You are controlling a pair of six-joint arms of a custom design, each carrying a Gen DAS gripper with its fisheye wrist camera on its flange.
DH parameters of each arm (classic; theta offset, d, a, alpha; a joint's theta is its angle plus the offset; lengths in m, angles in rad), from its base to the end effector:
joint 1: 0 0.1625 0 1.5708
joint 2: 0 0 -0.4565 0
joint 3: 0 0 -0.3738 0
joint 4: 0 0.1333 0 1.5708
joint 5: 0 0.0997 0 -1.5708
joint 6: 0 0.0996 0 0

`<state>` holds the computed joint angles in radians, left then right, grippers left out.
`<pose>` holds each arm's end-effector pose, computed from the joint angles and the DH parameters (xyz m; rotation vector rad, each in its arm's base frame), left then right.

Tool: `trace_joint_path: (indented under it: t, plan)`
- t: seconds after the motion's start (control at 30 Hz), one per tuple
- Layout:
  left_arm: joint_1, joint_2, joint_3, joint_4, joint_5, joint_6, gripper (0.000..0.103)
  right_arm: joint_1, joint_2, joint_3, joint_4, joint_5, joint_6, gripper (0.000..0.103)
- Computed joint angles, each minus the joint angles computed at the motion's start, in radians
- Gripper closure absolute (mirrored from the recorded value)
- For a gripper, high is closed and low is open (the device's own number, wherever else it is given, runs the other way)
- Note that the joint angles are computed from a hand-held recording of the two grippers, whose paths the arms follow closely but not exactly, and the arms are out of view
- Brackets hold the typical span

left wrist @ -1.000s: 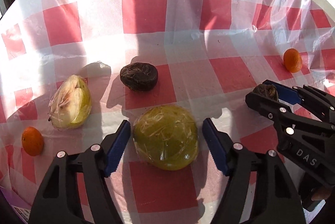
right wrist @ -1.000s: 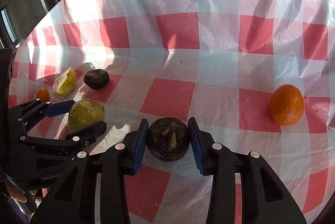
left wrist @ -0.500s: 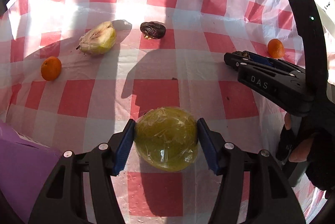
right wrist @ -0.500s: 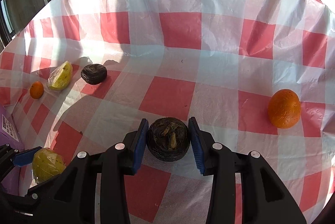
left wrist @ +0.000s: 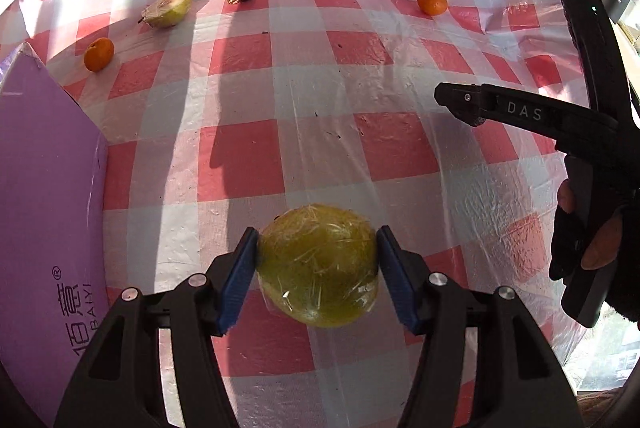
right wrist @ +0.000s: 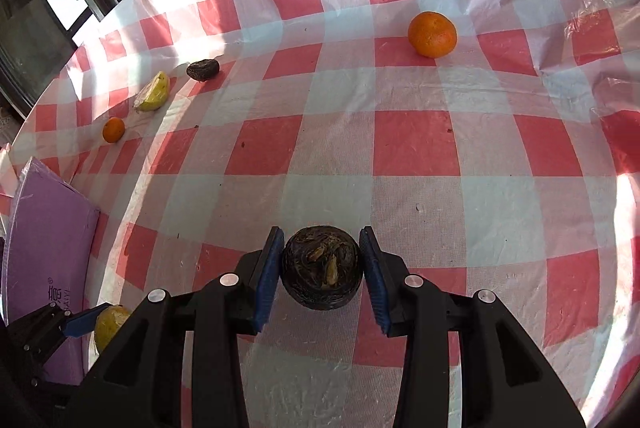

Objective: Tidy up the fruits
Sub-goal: 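Carry the fig and wrapped yellow fruit into the white box and open both grippers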

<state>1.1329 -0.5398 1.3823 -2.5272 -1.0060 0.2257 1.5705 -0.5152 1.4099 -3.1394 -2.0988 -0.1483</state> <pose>-0.1486 -0.7575 0.0459 0.8009 2.4559 -0.2258 0.0829 -0.7628 0.0908 -0.0504 -2.4666 0.8087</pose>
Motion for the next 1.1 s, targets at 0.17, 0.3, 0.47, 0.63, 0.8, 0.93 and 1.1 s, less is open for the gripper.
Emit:
trace_joint_path:
  t: [0.17,0.3,0.47,0.63,0.8,0.93,1.1]
  plan:
    - [-0.008,-0.004,-0.009,0.003,-0.021,0.089,0.043,0.011,-0.032,0.091,-0.046,-0.041,0.072,0.064]
    - [-0.020,-0.021,0.003,0.000,-0.029,0.163,0.043,0.029,-0.045,0.146,-0.098,-0.076,0.124,0.064]
    - [-0.027,-0.052,0.022,0.004,-0.044,0.236,0.043,0.056,-0.052,0.205,-0.142,-0.108,0.196,0.064]
    - [-0.028,-0.091,0.044,-0.014,-0.065,0.287,0.043,0.092,-0.048,0.243,-0.178,-0.145,0.236,0.064]
    - [-0.026,-0.130,0.057,-0.033,-0.094,0.308,0.043,0.131,-0.028,0.237,-0.196,-0.179,0.242,0.064]
    - [-0.016,-0.157,0.065,-0.040,-0.128,0.313,0.043,0.161,-0.011,0.224,-0.203,-0.200,0.227,0.064]
    - [-0.003,-0.182,0.069,-0.071,-0.156,0.344,0.043,0.198,0.007,0.198,-0.193,-0.217,0.210,0.064]
